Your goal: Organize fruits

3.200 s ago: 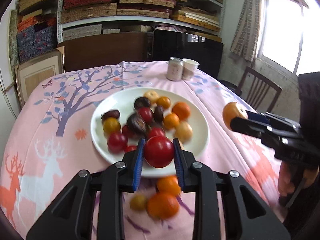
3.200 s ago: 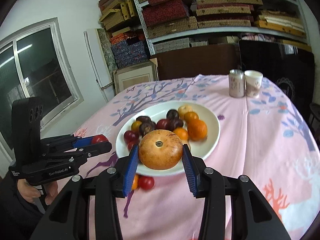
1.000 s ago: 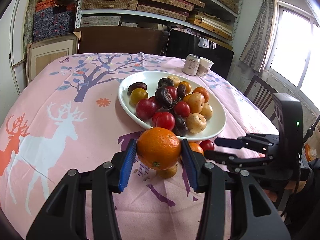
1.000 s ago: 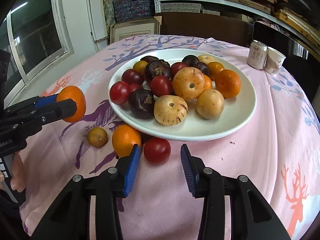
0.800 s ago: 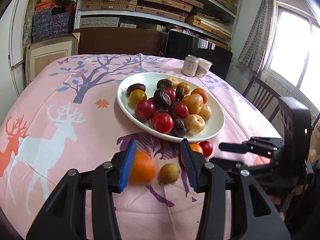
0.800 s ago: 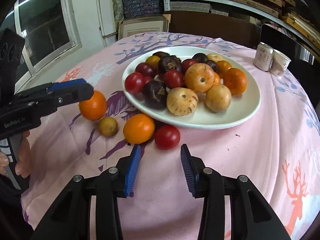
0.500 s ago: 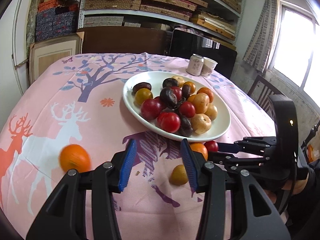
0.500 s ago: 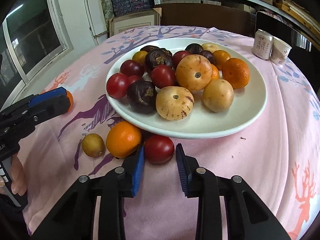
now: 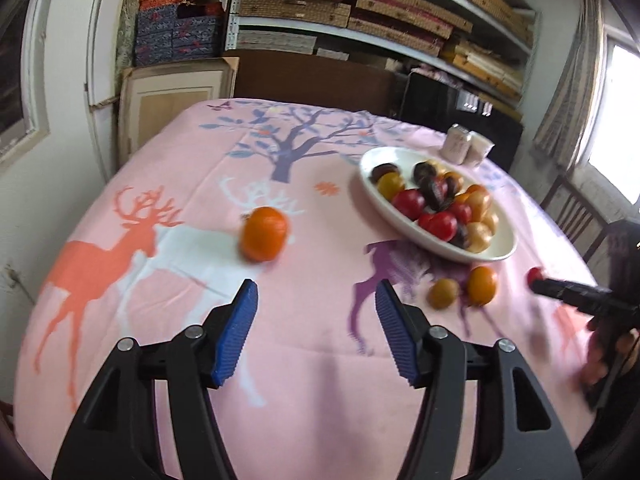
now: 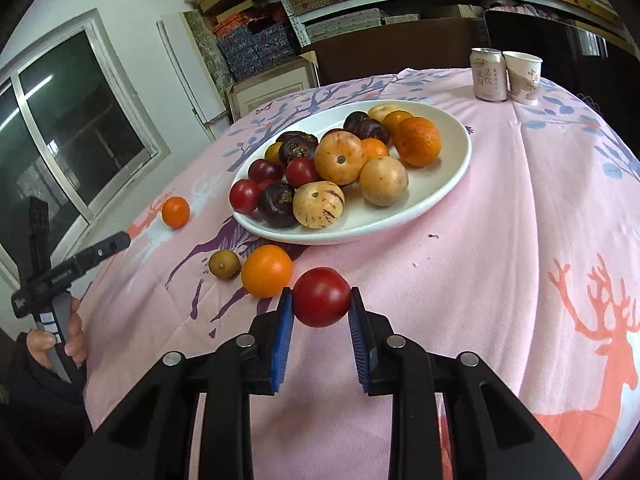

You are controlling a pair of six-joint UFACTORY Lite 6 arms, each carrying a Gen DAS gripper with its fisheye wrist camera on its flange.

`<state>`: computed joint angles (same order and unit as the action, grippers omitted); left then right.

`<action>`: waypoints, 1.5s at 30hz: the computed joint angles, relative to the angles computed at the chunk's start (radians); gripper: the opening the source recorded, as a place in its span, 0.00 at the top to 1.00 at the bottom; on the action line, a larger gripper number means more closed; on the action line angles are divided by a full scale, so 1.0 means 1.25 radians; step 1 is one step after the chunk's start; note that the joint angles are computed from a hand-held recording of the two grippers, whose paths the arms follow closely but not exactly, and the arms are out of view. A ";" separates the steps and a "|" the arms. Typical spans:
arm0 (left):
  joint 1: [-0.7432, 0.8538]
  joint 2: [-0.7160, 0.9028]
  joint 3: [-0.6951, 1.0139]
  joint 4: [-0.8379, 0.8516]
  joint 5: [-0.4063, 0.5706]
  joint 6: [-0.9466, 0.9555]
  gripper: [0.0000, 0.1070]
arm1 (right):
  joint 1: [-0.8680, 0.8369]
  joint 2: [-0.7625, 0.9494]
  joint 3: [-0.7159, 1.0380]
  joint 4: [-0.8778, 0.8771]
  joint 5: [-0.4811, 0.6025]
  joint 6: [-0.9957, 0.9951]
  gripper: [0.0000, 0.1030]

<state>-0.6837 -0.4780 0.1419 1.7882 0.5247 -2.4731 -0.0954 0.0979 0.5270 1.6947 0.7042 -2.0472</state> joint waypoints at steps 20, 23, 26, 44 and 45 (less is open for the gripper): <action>0.221 0.608 0.441 0.229 -0.122 -0.005 0.59 | -0.009 0.017 0.009 -0.013 0.027 0.007 0.73; 0.186 0.590 0.423 0.202 -0.114 0.001 0.60 | -0.015 0.008 0.001 -0.010 0.032 0.001 0.73; 0.154 0.535 0.386 0.205 -0.121 -0.022 0.60 | -0.020 -0.007 -0.010 -0.001 0.036 -0.010 0.73; 0.136 0.741 0.877 -0.199 -0.271 0.387 0.60 | 0.103 0.118 0.303 0.308 -0.104 -0.125 0.73; 0.146 0.785 0.925 -0.268 -0.286 0.454 0.60 | 0.117 0.167 0.341 0.339 -0.115 -0.148 0.73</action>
